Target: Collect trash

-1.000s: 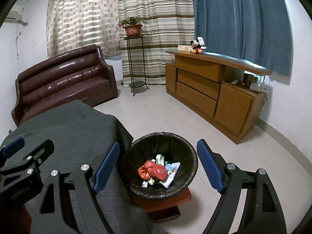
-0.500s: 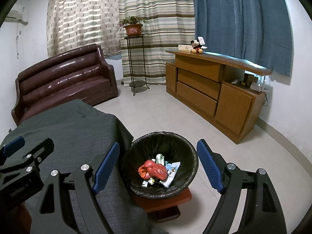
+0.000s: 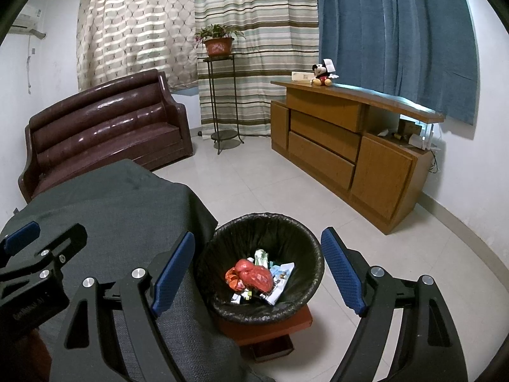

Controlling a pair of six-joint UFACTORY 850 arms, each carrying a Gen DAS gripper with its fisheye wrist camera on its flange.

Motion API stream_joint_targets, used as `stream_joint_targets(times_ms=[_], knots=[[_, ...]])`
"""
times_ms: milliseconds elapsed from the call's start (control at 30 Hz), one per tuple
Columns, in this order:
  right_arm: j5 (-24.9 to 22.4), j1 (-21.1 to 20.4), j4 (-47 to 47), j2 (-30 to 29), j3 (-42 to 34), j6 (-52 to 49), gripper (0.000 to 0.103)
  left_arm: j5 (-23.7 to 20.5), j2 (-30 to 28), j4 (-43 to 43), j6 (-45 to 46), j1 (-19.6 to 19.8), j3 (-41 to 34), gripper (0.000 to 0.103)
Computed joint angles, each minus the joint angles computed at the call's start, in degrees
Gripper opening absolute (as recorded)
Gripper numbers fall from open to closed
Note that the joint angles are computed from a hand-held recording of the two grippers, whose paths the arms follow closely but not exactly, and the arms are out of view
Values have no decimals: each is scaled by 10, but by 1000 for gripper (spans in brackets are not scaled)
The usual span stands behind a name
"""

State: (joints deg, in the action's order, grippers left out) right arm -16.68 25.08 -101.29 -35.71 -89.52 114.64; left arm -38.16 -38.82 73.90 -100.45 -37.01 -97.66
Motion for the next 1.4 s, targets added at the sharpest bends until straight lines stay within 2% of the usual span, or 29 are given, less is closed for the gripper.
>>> stream_joint_targets(times_ms=[733, 1033, 1400], knots=[[0, 1, 15, 0, -4, -15, 79, 2, 2, -1, -1, -1, 1, 95], [-1, 2, 24, -1, -6, -24, 79, -17, -12, 2, -6, -18, -20, 95], [-1, 2, 33, -1, -8, -33, 79, -18, -21, 2, -9, -27, -33, 95]])
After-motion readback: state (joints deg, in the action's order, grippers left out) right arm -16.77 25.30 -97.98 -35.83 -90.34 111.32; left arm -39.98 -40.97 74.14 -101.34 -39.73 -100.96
